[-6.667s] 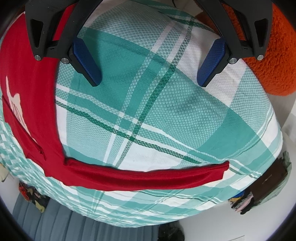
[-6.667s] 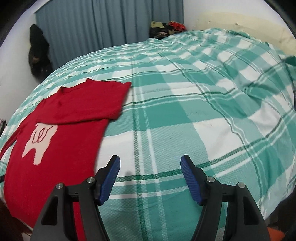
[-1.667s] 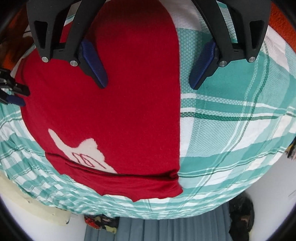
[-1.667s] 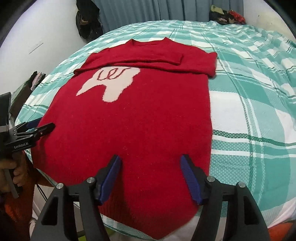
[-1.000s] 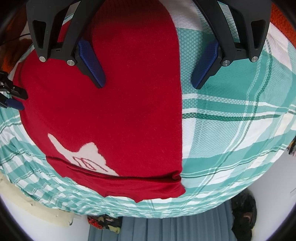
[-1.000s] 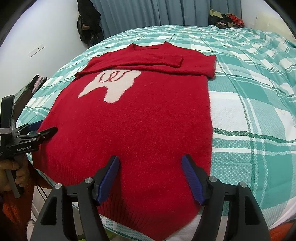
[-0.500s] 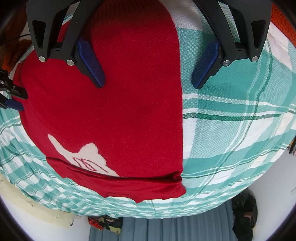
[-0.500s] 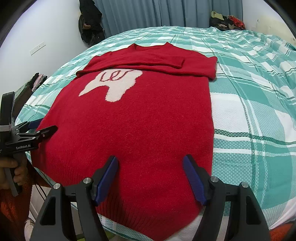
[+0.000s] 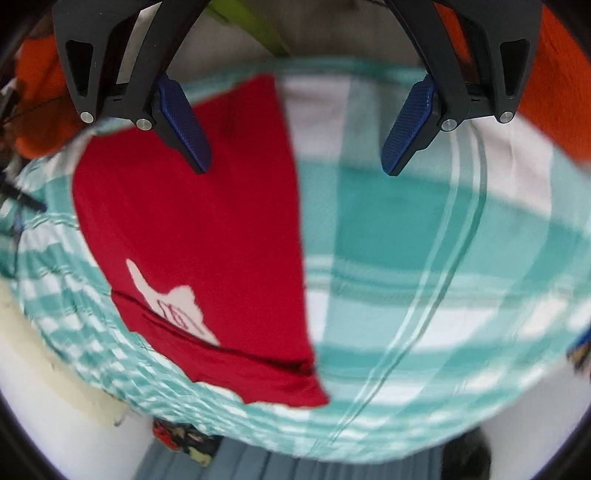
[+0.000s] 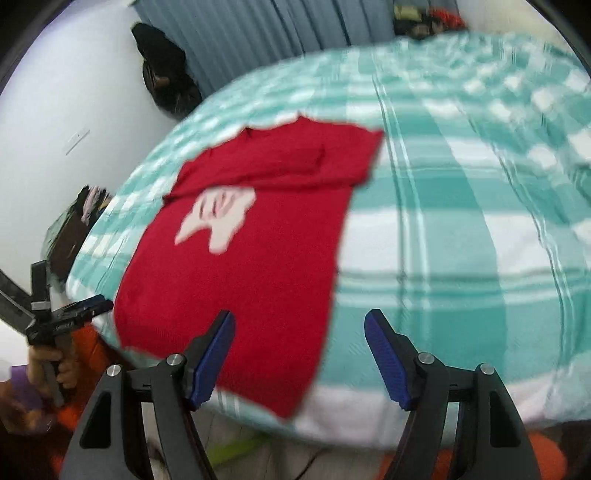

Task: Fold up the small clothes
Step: 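Grasp the sweater hem with both grippers, then lift the hem with both grippers and fold it onto the collar, release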

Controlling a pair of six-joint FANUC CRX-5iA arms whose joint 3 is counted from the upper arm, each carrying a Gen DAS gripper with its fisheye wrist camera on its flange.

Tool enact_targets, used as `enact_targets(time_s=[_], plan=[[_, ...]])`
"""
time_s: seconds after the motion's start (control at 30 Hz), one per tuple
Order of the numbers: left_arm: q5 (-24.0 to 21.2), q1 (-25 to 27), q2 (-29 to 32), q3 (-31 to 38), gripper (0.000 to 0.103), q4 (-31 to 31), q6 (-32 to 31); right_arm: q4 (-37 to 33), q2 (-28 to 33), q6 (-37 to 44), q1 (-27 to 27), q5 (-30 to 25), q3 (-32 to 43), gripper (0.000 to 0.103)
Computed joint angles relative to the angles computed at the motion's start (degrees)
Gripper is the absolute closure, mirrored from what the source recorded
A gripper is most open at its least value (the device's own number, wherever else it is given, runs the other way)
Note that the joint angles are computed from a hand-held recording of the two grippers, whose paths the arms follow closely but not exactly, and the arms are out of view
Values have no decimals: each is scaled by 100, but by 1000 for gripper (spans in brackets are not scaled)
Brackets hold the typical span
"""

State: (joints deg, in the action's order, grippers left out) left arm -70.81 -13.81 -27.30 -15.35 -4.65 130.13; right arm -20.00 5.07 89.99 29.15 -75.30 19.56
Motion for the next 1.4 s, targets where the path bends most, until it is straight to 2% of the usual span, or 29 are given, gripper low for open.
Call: enact_targets(time_s=[0.03, 0.13, 0.23, 0.33, 0.43, 0.47, 0.5, 0.57, 0.63, 0.7, 0.73, 0.77, 0.87, 0.93, 1.0, 1.1, 1.2, 1.3, 1.4], plan=[[110, 266, -147, -265, 12, 464, -273, -238, 120, 138, -143, -423, 175, 31], [344, 465, -101, -544, 18, 1145, -923, -646, 372, 352, -284, -1306, 361, 32], [419, 361, 226, -604, 20, 1515, -1486, -652, 509, 414, -146, -1530, 362, 33], [343, 210, 512, -473, 23, 1435, -1500, -1103, 655, 331, -234, -1564, 449, 34], [520, 409, 373, -692, 24, 1726, -1534, -949, 963, 60, -57, -1740, 523, 38], [599, 500, 270, -818, 28, 1853, -1524, -894, 1031, 29, -9, -1782, 530, 38], [623, 537, 218, -872, 33, 1887, -1494, -895, 1063, 21, 5, -1811, 519, 40], [643, 573, 144, -934, 41, 1898, -1412, -979, 1106, 49, -28, -1878, 541, 54], [623, 653, 84, -990, 57, 1937, -1371, -1116, 1118, 75, -81, -1907, 579, 96], [640, 917, -20, -1209, 98, 2353, -1593, -1136, 1066, 80, -121, -1876, 588, 97], [632, 1026, -77, -1311, 98, 2580, -1682, -1156, 1022, 91, -149, -1878, 572, 97], [581, 1013, -108, -1260, 99, 2540, -1624, -1195, 943, 88, -186, -1857, 550, 97], [635, 930, -216, -1163, 100, 2720, -1634, -1538, 721, -40, -378, -1713, 468, 97], [798, 989, -333, -1186, 100, 2998, -1684, -2089, 557, -101, -698, -1526, 409, 97], [1037, 1191, -407, -1247, 100, 3402, -1803, -2697, 436, -146, -1039, -1143, 347, 97], [1509, 1593, -268, -1297, 100, 4065, -2267, -3192, 497, -257, -1281, -497, 381, 98], [1931, 1891, 296, -1127, 100, 4609, -2692, -3056, 854, -484, -1209, 294, 718, 98], [2195, 2088, 1173, -564, 100, 4591, -2814, -2789, 1521, -888, -1093, 749, 1458, 98], [2402, 2198, 1984, -26, 100, 4653, -2763, -2454, 2165, -1258, -939, 896, 2298, 98]])
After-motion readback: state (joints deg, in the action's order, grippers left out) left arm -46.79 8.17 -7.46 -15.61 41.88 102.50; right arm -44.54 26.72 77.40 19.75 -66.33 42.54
